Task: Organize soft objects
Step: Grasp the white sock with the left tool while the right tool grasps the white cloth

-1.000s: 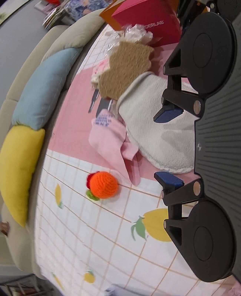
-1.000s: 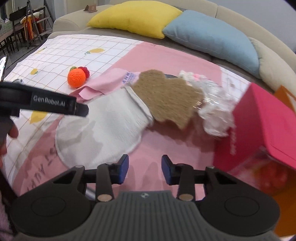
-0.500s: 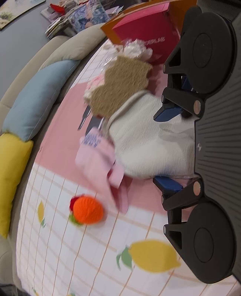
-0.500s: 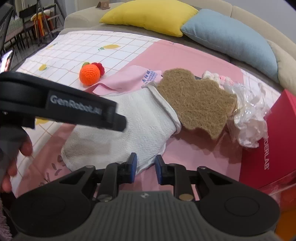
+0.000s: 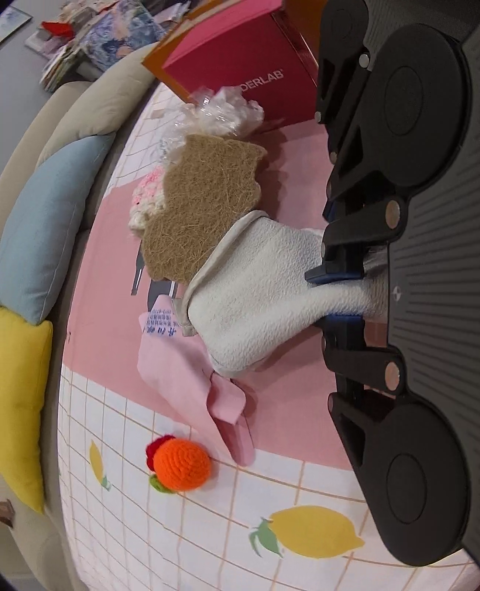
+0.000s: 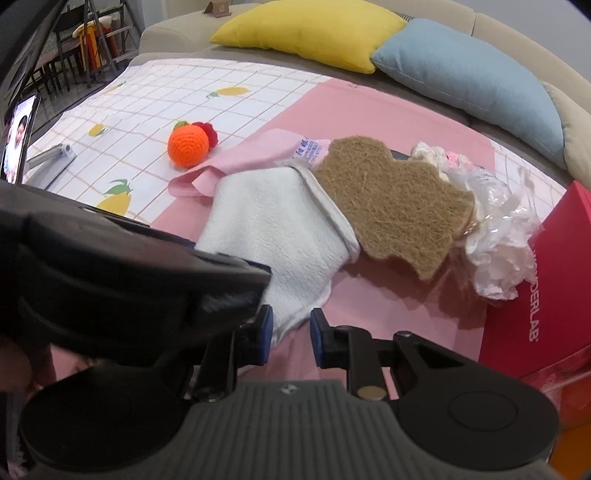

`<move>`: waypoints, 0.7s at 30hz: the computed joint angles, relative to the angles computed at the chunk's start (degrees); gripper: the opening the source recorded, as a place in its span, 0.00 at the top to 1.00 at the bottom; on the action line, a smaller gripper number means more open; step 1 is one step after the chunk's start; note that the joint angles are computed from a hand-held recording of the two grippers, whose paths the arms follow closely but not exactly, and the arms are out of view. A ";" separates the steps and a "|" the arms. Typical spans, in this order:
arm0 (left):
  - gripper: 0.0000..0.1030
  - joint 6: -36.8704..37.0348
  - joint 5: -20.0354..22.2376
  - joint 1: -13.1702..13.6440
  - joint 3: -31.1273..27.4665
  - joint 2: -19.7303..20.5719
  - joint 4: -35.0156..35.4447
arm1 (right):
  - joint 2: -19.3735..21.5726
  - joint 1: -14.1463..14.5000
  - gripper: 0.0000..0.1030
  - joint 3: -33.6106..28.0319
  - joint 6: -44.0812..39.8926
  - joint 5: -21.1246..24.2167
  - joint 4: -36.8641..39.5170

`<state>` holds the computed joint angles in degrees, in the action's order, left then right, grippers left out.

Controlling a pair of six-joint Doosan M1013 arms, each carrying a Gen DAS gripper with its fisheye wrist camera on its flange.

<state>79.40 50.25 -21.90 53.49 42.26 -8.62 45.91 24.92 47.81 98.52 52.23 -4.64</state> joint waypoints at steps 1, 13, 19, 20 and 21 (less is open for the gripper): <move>0.85 -0.21 -0.65 -0.02 0.58 -0.48 0.45 | -0.14 0.02 0.78 0.01 -0.19 0.48 -0.30; 0.87 -6.06 -6.64 -1.02 5.14 -5.41 8.62 | -5.33 3.54 0.58 9.90 10.19 -4.55 -37.39; 0.88 -9.73 -11.45 -1.49 7.19 -6.94 11.53 | -3.47 4.06 0.41 8.46 14.35 -3.25 -43.07; 0.88 -10.06 -12.75 -1.46 7.67 -7.20 11.52 | -3.12 4.03 0.41 7.89 15.35 -3.51 -43.02; 0.88 -10.23 -13.87 -1.44 8.07 -7.43 11.41 | -2.50 4.09 0.41 7.10 16.51 -3.37 -43.21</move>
